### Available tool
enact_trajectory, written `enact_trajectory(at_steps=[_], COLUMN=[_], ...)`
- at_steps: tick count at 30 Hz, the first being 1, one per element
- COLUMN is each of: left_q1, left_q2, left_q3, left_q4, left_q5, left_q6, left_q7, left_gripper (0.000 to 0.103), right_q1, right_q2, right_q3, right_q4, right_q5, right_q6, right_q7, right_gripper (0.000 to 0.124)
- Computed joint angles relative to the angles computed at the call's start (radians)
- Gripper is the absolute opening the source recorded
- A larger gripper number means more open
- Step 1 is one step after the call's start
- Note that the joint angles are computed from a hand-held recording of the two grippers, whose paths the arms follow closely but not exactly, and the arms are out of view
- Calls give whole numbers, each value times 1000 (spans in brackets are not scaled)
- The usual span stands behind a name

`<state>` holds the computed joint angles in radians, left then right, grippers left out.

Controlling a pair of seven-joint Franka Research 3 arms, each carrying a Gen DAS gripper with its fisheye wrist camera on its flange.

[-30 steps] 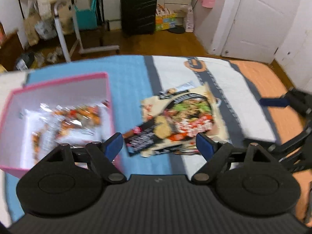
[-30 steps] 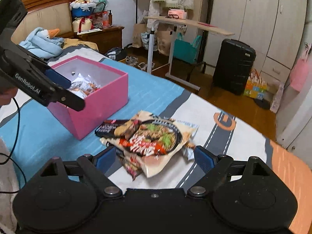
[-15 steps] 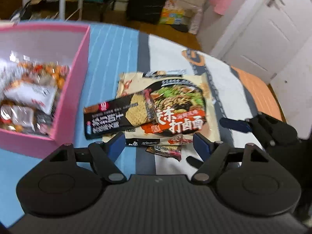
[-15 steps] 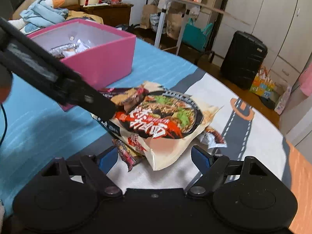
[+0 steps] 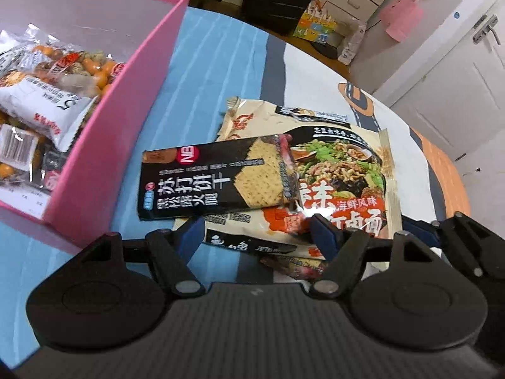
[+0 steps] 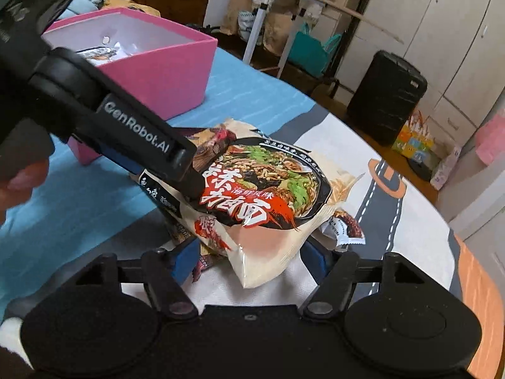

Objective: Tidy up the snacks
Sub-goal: 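Grasp the noodle packet edge with the right tool while the left tool grips it too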

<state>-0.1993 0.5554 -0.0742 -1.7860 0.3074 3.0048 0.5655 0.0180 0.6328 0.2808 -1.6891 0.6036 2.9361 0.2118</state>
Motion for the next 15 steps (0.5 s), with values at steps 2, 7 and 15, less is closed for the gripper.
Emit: enact_trajectory(at_steps=[2, 7, 15], left_q1=[-10, -9, 82], left_q2=[7, 27, 15], left_q3=[14, 17, -87], left_q4=[3, 14, -26], left_q5=[7, -4, -69], left_q6=[19, 51, 107], left_q7=[-11, -36, 48], left_gripper=[76, 80, 80], right_q1=[18, 20, -23], right_q2=[14, 23, -67], right_q3=[-22, -42, -32], right_q4=[22, 64, -24], right_q5=[-13, -7, 67], right_q6=[-14, -116, -135], right_q7=[30, 120, 95], right_gripper=[61, 25, 14])
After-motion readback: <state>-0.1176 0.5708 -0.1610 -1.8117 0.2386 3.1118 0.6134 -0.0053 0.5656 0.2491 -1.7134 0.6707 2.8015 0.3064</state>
